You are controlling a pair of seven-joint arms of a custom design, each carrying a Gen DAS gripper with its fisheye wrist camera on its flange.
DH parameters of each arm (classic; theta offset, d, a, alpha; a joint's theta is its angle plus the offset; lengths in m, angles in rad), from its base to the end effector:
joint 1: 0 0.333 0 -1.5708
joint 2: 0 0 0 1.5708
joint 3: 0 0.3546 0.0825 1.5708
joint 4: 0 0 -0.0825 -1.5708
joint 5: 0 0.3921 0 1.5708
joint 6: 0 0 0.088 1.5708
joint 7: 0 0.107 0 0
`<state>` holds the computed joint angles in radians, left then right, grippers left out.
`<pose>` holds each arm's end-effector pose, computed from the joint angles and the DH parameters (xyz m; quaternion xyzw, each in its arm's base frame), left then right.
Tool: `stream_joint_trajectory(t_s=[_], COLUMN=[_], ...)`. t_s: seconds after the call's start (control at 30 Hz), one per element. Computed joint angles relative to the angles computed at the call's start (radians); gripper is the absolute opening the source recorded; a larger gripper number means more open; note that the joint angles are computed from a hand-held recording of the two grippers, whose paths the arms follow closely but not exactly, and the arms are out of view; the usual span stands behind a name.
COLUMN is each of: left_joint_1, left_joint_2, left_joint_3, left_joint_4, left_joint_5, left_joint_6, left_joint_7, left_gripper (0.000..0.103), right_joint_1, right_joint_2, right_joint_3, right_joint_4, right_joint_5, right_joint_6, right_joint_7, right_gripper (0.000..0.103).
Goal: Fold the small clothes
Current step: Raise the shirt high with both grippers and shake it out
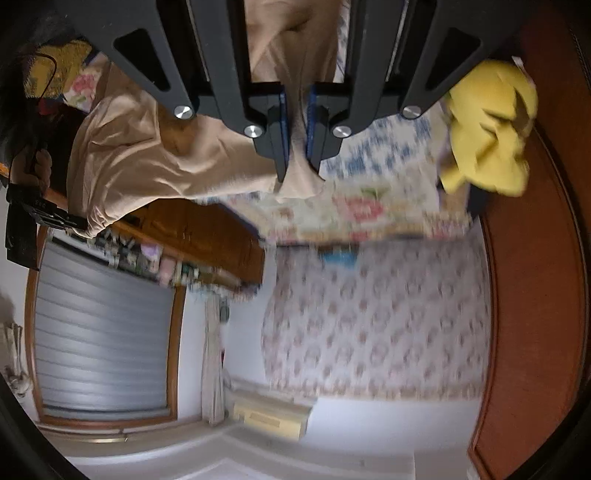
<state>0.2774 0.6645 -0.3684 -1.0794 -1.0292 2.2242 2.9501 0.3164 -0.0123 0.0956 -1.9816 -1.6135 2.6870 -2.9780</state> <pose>0.8073 0.0105 0.5631 -0.2811 0.7644 -0.5630 0.1405 0.5325 0.2680 0.5588 -0.5726 0.5810 -0.4346 0.3817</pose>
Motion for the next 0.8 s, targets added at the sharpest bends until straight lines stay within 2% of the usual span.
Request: stream_joint_trajectory(t_s=[0.3,0.57,0.8], left_joint_1=[0.045,0.061,0.141], left_joint_2=[0.003,0.074,0.021], left_joint_3=[-0.05,-0.098,-0.148], left_joint_4=[0.155,0.351,0.317], left_joint_5=[-0.122,-0.138,-0.228], left_joint_6=[0.005,-0.008,-0.024], left_joint_7=[0.026,-0.007,0.074], left_gripper=[0.006,0.006,0.006], right_joint_1=[0.028,0.041,0.051], right_joint_2=[-0.062,-0.089,-0.14], right_joint_3=[0.05,0.084,0.129], right_joint_4=[0.125,0.218,0.218], right_joint_5=[0.0,0.016,-0.011], right_joint_6=[-0.144,-0.248,-0.327], right_joint_7=[-0.222,-0.379,-0.428], right_gripper=[0.005,0.005,0.005])
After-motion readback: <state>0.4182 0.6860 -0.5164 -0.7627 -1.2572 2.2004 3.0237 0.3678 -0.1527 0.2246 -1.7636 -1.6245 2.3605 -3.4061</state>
